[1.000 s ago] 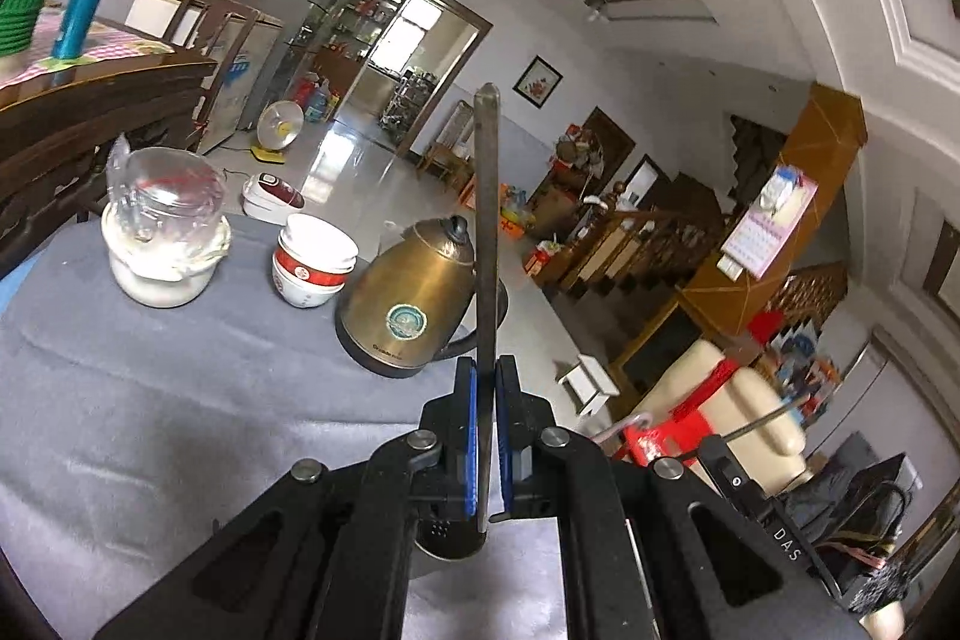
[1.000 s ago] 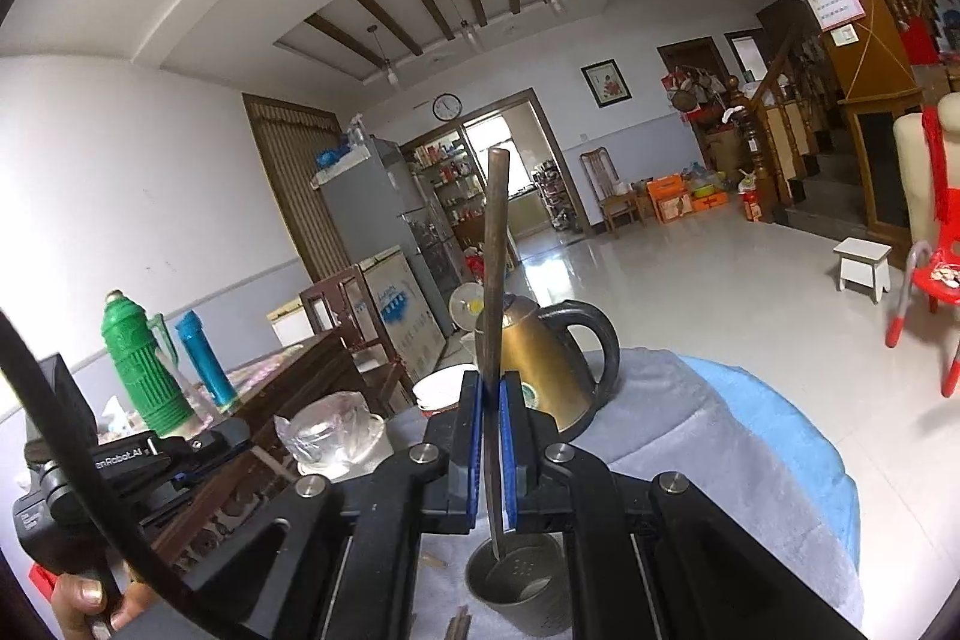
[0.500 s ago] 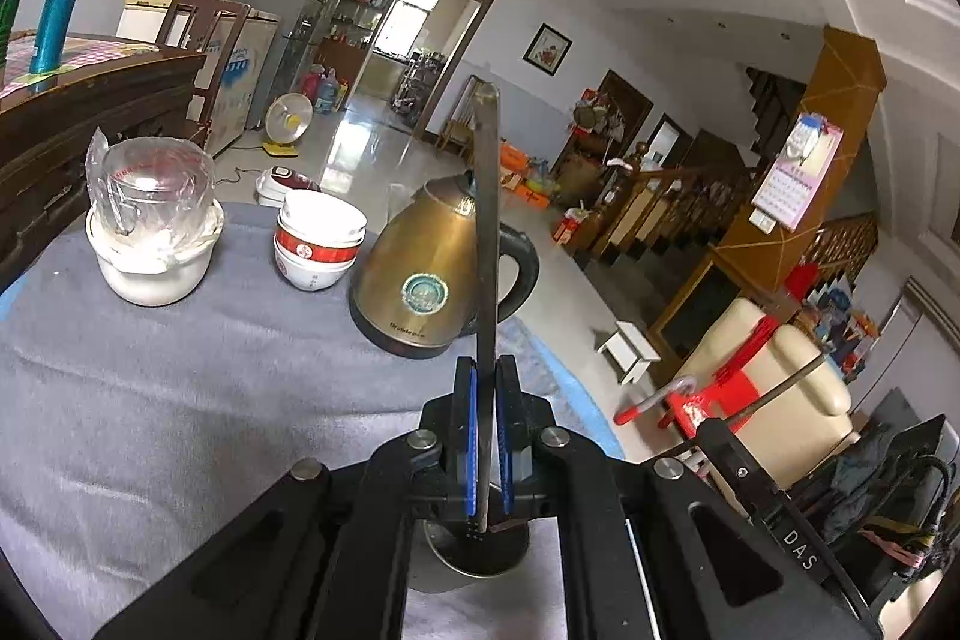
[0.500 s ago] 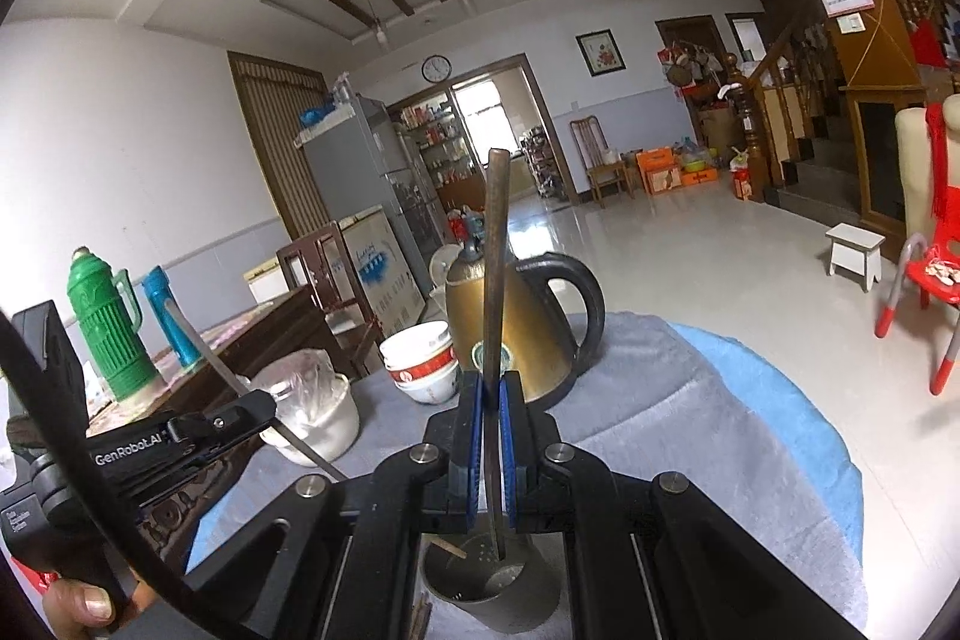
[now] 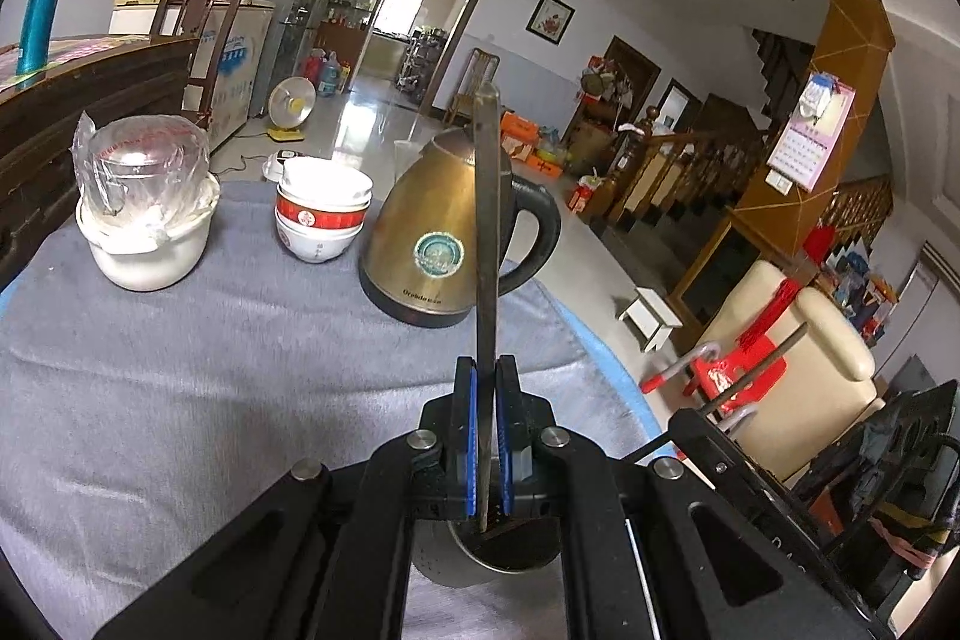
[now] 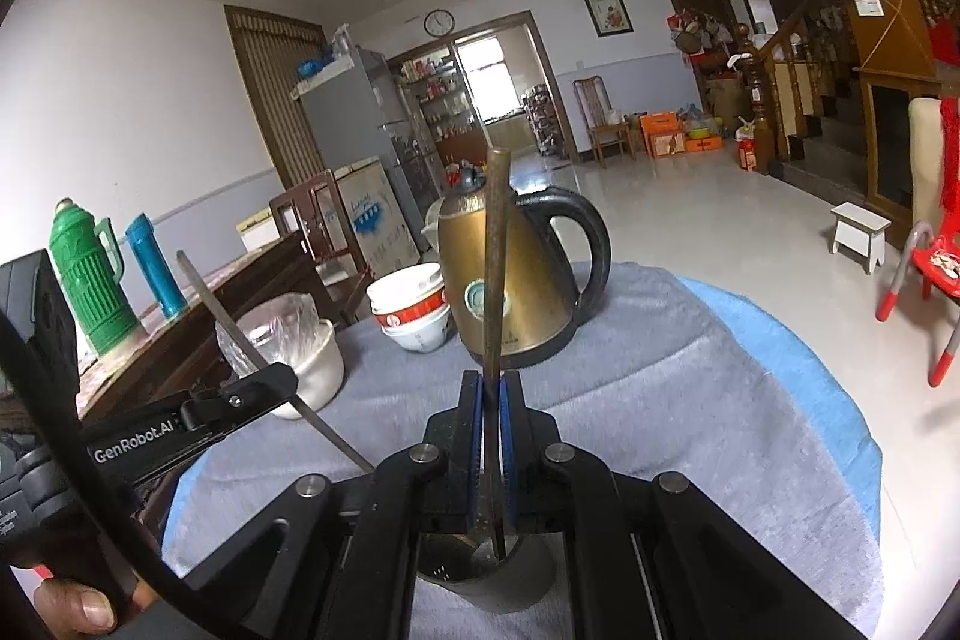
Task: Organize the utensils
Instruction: 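Lower both chopsticks into the grey cup and open both grippers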
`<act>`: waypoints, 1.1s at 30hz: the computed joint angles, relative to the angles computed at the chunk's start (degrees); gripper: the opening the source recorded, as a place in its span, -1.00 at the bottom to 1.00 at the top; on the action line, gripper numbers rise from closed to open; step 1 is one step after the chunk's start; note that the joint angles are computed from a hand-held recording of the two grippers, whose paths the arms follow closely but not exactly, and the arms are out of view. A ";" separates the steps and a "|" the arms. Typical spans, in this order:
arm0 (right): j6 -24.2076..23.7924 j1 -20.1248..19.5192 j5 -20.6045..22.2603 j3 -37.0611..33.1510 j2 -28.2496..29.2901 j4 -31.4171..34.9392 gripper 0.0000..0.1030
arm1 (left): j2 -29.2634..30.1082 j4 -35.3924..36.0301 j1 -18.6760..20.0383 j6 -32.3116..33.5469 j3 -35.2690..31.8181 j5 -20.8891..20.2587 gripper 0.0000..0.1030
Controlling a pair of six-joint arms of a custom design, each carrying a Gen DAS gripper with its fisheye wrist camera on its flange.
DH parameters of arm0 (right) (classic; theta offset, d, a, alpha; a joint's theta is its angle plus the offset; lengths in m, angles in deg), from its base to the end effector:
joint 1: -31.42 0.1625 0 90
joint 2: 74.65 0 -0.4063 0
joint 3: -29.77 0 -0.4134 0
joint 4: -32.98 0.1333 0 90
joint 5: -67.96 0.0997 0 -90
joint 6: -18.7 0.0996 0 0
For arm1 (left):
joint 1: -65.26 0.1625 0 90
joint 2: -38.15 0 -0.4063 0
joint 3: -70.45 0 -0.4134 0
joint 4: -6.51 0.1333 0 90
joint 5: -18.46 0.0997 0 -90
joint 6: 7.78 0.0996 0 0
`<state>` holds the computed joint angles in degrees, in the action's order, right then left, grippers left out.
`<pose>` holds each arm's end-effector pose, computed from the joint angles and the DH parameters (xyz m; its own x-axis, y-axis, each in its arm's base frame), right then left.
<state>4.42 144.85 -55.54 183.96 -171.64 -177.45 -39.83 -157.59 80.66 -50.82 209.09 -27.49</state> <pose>0.1886 -0.2382 0.2699 -0.8872 0.0149 0.4611 -0.4106 0.4302 -0.8039 -0.3326 -0.3017 0.1531 -0.8934 0.2988 -0.3356 0.4487 0.6324 -0.6314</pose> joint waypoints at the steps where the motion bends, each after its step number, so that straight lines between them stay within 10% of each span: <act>1: -0.02 -0.21 0.02 0.05 0.19 0.26 -0.88 | 0.22 0.12 0.21 0.05 -0.01 -0.27 -0.88; 25: 2.10 -3.55 0.98 -0.08 -0.05 8.23 -0.85 | 0.93 7.69 1.53 -2.21 -0.85 -3.58 -0.87; 30: 3.41 -1.97 -1.10 -0.82 -0.59 10.73 -0.85 | -1.35 10.32 0.93 -5.18 -0.97 -2.61 -0.18; 33: 3.92 -0.11 -3.37 -1.36 -0.68 10.89 -0.84 | -4.24 12.47 -0.34 -6.88 -0.42 -0.86 -0.12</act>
